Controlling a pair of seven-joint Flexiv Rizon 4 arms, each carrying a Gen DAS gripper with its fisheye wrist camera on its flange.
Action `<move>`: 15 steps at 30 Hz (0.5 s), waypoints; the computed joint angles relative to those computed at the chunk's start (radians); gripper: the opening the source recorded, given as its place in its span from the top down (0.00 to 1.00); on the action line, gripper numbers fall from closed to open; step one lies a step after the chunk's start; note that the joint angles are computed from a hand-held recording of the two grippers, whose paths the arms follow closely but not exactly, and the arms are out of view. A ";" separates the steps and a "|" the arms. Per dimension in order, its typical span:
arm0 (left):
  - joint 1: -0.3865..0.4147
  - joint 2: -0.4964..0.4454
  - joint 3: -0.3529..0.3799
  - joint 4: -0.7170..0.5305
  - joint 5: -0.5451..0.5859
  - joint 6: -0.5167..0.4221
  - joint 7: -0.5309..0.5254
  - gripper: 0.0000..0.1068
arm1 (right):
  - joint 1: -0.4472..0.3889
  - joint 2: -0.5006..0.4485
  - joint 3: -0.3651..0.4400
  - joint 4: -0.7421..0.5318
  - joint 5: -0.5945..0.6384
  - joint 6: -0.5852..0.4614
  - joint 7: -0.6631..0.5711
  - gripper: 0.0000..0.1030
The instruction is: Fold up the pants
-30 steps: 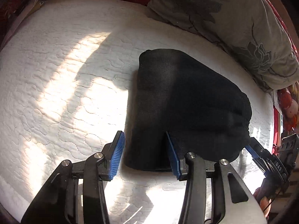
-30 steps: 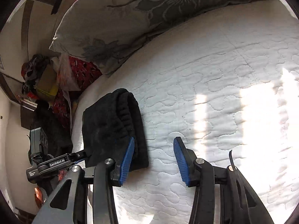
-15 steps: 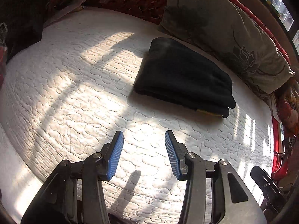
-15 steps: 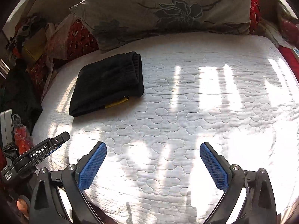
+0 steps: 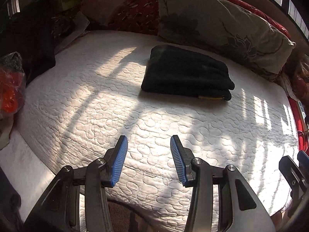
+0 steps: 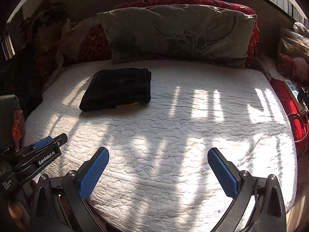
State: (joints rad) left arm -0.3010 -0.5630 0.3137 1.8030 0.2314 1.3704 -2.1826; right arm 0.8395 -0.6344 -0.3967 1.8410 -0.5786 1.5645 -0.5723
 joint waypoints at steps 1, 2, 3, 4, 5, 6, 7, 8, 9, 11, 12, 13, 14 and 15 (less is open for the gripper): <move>-0.019 0.000 0.016 -0.009 0.015 -0.014 -0.004 0.59 | 0.021 0.001 -0.029 0.011 -0.005 0.015 0.009 0.00; -0.041 -0.001 0.035 -0.020 0.034 -0.031 -0.014 0.59 | 0.053 0.002 -0.072 0.026 -0.007 0.031 0.021 0.00; -0.059 -0.001 0.048 -0.032 0.055 -0.045 -0.024 0.59 | 0.075 0.001 -0.100 0.035 -0.002 0.042 0.025 0.00; -0.064 0.000 0.049 -0.038 0.072 -0.049 -0.027 0.57 | 0.086 0.001 -0.112 0.041 0.007 0.049 0.021 0.00; -0.065 0.002 0.043 -0.041 0.084 -0.047 -0.029 0.55 | 0.095 0.002 -0.121 0.046 0.020 0.054 0.017 0.00; -0.070 0.003 0.045 -0.044 0.098 -0.044 -0.039 0.50 | 0.103 0.002 -0.128 0.050 0.034 0.056 0.012 0.00; -0.084 0.003 0.059 -0.051 0.117 -0.045 -0.059 0.48 | 0.106 0.002 -0.131 0.054 0.049 0.062 0.005 0.00; -0.099 0.003 0.073 -0.057 0.139 -0.046 -0.081 0.47 | 0.114 0.001 -0.139 0.058 0.064 0.070 0.000 0.00; -0.108 0.004 0.080 -0.062 0.158 -0.046 -0.096 0.45 | 0.126 0.000 -0.153 0.062 0.077 0.072 -0.005 0.00; -0.119 0.007 0.088 -0.073 0.192 -0.052 -0.118 0.40 | 0.161 -0.006 -0.194 0.071 0.106 0.082 -0.011 0.00; -0.124 0.008 0.091 -0.077 0.209 -0.053 -0.132 0.38 | 0.180 -0.009 -0.217 0.077 0.121 0.089 -0.014 0.00; -0.127 0.011 0.091 -0.081 0.223 -0.056 -0.143 0.35 | 0.195 -0.012 -0.234 0.080 0.135 0.091 -0.020 0.00; -0.127 0.014 0.089 -0.083 0.234 -0.058 -0.154 0.32 | 0.213 -0.016 -0.256 0.083 0.149 0.093 -0.025 0.00; -0.126 0.017 0.086 -0.085 0.244 -0.061 -0.165 0.28 | 0.229 -0.020 -0.274 0.086 0.162 0.095 -0.031 0.00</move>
State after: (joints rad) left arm -0.4266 -0.5462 0.3997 1.7177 0.4753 1.3091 -2.3471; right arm 1.0687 -0.6541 -0.6702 1.9274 -0.4161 1.6600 -0.6036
